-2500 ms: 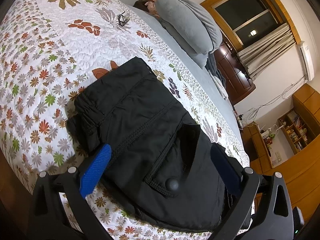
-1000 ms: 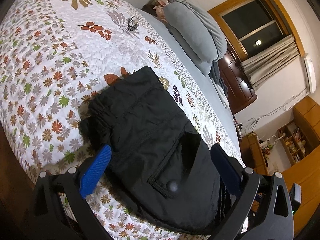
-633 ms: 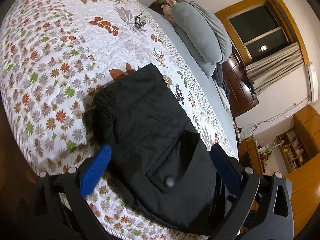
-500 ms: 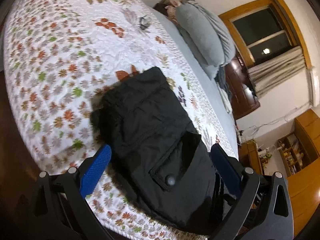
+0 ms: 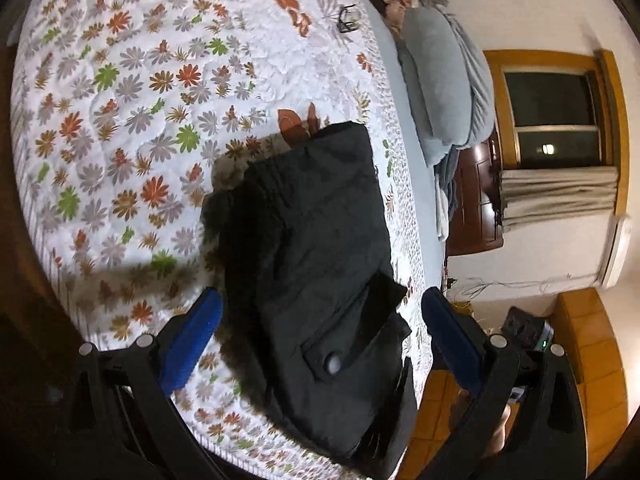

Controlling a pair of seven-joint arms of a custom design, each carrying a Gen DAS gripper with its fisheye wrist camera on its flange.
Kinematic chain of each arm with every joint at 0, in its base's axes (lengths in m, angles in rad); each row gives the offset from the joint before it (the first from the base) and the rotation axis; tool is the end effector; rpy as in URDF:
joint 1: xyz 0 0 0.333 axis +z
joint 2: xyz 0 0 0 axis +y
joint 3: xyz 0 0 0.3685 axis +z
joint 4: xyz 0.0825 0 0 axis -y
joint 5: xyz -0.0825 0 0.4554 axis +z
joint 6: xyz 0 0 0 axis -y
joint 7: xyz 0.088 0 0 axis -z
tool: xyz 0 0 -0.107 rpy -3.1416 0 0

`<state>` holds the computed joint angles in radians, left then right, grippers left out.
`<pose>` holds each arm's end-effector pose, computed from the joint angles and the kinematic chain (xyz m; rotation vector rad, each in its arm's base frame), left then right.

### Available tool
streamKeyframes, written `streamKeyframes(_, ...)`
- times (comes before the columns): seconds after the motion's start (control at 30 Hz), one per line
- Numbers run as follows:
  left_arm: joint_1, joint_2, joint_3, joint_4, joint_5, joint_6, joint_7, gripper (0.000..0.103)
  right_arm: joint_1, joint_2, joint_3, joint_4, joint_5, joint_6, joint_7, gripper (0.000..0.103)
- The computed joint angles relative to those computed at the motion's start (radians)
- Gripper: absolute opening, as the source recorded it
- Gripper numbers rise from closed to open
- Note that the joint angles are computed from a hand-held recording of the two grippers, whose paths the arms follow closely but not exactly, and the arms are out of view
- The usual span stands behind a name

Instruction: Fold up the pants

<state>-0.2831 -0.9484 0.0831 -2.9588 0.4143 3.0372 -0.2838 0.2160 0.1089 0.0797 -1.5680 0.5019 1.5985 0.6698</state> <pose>0.3171 -0.0951 0.5109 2.6390 -0.4001 1.5107 0.6216 0.2390 0.6241 -2.6390 0.5466 0.4193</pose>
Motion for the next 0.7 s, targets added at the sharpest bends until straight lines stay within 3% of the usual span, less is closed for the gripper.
streamKeyframes(0.2,-0.016,0.070,0.028,0.017,-0.012,0.018,0.023,0.099,0.023,0.184,0.045,0.251,-0.009,-0.128,0.078,0.084)
streamKeyframes(0.33,0.046,0.096,-0.029,0.006,0.000,0.072,-0.025,0.100,0.052,0.253,0.076,0.348,-0.052,-0.162,0.087,0.084)
streamKeyframes(0.47,0.092,0.108,-0.097,0.030,0.057,0.054,-0.034,0.099,0.092,0.305,0.096,0.412,-0.116,-0.187,0.079,0.084)
streamKeyframes(0.53,0.145,0.121,-0.137,0.033,0.086,0.103,-0.058,0.099,0.107,0.337,0.103,0.453,-0.129,-0.203,0.085,0.084)
streamKeyframes(0.7,0.229,0.159,-0.155,-0.008,0.118,0.287,-0.127,0.098,0.152,0.447,0.124,0.602,-0.147,-0.256,0.129,0.085)
